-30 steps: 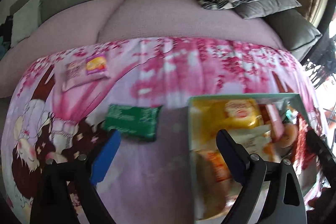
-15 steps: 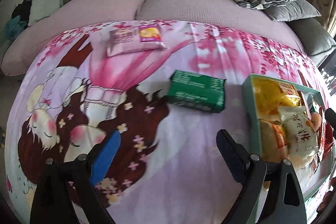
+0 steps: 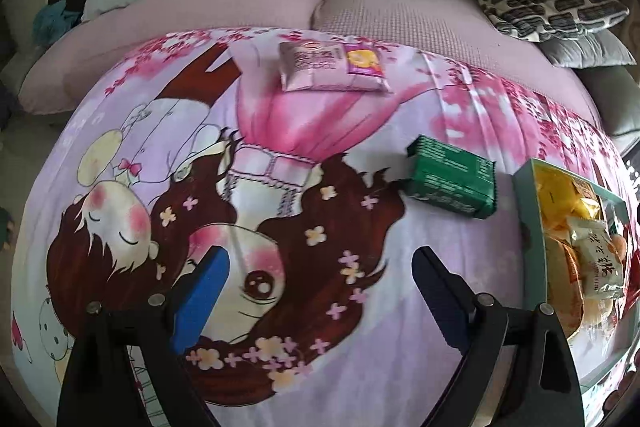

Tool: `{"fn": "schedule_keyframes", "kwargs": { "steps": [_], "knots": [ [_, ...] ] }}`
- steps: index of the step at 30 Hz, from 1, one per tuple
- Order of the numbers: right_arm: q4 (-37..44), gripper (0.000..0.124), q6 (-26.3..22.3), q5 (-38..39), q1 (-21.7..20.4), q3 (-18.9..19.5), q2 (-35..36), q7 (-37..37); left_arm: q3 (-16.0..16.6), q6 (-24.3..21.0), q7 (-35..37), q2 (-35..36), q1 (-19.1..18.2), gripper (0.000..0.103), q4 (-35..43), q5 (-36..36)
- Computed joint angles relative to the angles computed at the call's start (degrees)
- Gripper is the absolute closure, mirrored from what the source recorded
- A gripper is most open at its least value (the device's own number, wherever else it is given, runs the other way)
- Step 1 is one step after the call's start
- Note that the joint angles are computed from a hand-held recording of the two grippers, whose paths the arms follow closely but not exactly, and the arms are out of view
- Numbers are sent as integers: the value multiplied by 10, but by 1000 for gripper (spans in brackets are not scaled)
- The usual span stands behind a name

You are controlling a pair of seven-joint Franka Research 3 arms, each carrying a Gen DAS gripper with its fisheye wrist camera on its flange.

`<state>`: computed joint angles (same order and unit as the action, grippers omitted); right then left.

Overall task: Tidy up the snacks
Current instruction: 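Move both tools back over the green bar pack and pink bag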

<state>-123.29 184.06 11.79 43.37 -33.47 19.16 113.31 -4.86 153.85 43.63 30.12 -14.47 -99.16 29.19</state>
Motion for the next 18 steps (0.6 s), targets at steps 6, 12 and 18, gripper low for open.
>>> {"fn": "schedule_keyframes", "kwargs": {
  "steps": [6, 12, 18],
  "knots": [
    [11, 21, 20, 28, -76, 97, -2, -39, 3, 12, -5, -8, 7, 10, -14, -4],
    [39, 21, 2, 10, -41, 82, 17, -69, 12, 8, -22, -10, 7, 10, -15, 3],
    [71, 21, -18, -4, -83, 157, 32, -90, 25, -7, -53, -12, 7, 10, -15, 21]
  ]
}}
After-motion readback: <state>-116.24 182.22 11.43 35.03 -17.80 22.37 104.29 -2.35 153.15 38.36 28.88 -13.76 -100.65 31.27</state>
